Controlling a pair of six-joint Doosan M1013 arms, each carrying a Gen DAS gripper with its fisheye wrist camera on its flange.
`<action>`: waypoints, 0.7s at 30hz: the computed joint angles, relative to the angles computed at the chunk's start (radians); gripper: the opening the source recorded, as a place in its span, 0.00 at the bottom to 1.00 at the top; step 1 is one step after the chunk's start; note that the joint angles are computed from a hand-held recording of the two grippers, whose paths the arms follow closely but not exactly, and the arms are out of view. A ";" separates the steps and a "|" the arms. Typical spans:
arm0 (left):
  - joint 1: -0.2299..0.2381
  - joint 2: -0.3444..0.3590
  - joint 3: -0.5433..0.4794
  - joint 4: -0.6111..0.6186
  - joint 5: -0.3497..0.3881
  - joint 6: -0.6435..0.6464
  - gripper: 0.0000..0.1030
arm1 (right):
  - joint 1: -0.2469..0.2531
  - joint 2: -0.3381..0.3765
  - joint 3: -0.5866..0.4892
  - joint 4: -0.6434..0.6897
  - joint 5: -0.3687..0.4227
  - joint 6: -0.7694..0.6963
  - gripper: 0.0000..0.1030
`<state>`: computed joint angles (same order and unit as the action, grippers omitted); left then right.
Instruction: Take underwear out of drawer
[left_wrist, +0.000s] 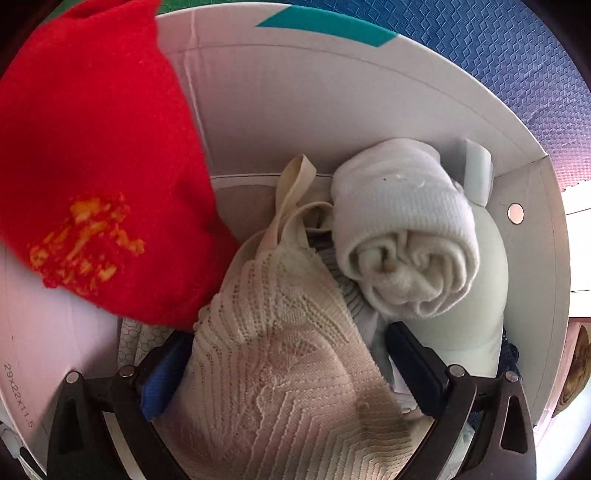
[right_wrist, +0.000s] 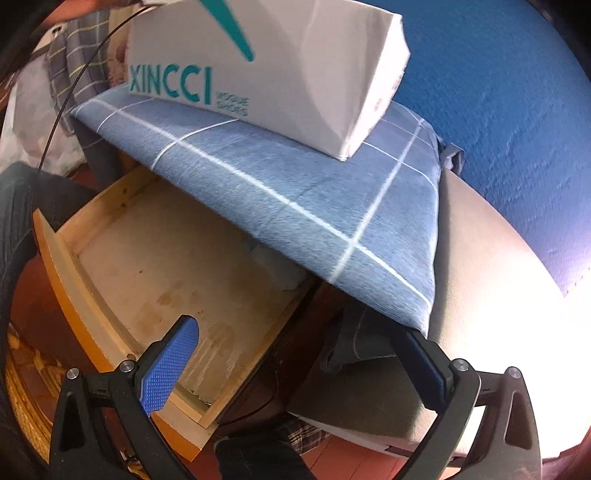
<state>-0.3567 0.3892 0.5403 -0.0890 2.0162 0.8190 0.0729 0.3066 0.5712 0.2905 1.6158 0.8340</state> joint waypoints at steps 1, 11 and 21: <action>0.007 0.003 -0.003 0.000 -0.015 0.009 1.00 | -0.002 -0.043 0.074 0.002 -0.025 0.000 0.99; 0.008 -0.022 0.026 -0.002 -0.004 0.008 1.00 | -0.018 -0.216 0.325 -0.057 -0.197 0.052 0.99; 0.010 -0.019 0.022 -0.003 -0.002 0.009 1.00 | -0.012 -0.301 0.496 -0.103 -0.241 0.000 0.99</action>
<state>-0.3462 0.3706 0.5618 -0.0918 2.0141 0.8283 0.0611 0.0053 1.0672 0.1871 1.3752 0.8339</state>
